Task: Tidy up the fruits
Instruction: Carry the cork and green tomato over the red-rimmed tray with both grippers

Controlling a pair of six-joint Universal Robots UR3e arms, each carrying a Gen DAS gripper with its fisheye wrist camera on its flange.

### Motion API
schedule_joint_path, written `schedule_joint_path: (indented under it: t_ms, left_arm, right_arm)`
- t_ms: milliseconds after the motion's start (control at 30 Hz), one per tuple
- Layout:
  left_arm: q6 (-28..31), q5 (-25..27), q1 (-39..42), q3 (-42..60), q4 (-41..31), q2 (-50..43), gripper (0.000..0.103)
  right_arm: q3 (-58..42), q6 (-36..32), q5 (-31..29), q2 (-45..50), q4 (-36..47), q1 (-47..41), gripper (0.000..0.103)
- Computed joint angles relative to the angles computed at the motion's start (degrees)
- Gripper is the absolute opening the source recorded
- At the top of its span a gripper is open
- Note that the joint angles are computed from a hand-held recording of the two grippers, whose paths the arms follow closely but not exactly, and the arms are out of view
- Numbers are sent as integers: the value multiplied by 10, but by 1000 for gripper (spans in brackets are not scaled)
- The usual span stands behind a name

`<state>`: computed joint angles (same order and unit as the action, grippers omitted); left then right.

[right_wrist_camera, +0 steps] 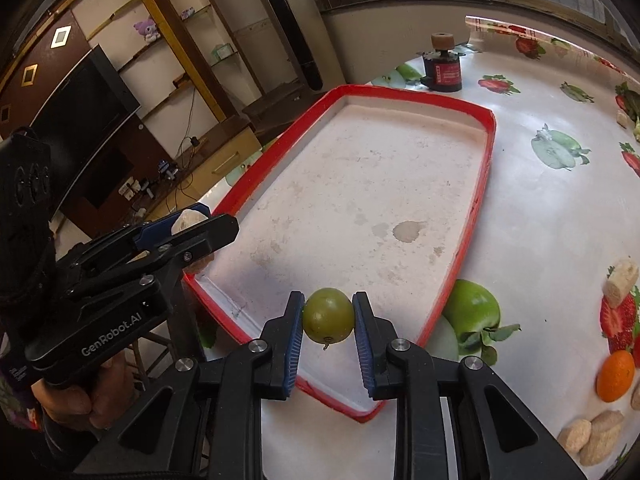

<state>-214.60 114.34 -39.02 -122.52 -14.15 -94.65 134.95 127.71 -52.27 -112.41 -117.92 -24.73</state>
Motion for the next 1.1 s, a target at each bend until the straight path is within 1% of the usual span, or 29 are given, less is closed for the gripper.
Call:
schedule_joint_path:
  t_ms: [67,167,233,333,367,433,500,600,633,767,833,900,1000,1033,1067,1100]
  left_arm:
    - [2,-8,5,0,5,-7,33]
    - [5,-18,8,4,10,-20,34]
    - [9,-24,9,8,12,-29,33]
    - [11,-32,7,12,17,-40,34]
    - [11,-35,5,15,16,-44,34]
    - [11,-38,0,20,19,-53,34]
    - [12,-43,-5,29,18,-63,34]
    - [11,-48,-15,49,11,-84,34]
    - [9,-49,-17,57,6,-91,34]
    - [4,-48,-24,81,-17,-111,34]
    - [4,-56,-20,83,-26,-115,34]
    - [2,-62,-18,81,-29,-117,34]
    - [-3,-57,-21,79,-36,-113,34]
    - [-7,-56,-21,81,-44,-111,36]
    - [-10,-54,-22,81,-50,-108,44]
    - [-14,-49,-23,81,-55,-105,50]
  right_arm:
    - [2,23,-15,35,-45,18,25]
    - [13,34,-46,59,-90,24,25]
    - [30,10,-51,33,-79,5,25]
    - [62,-17,-86,-29,-82,-25,25]
    - [68,-33,-88,-46,-66,-43,25]
    - [62,-67,-80,-80,-1,-86,25]
    - [57,-116,-61,-117,71,-133,25]
    - [51,-159,-39,-149,134,-165,25]
    - [51,-160,-37,-150,137,-164,25]
    - [61,-118,-44,-110,70,-128,25]
    - [64,-107,-46,-97,49,-120,25]
    - [64,-108,-45,-98,48,-119,26]
    - [69,-103,-51,-103,35,-116,26]
    - [70,-103,-52,-105,34,-117,26]
    - [71,-105,-52,-112,39,-120,28]
    - [70,-111,-51,-118,48,-126,31]
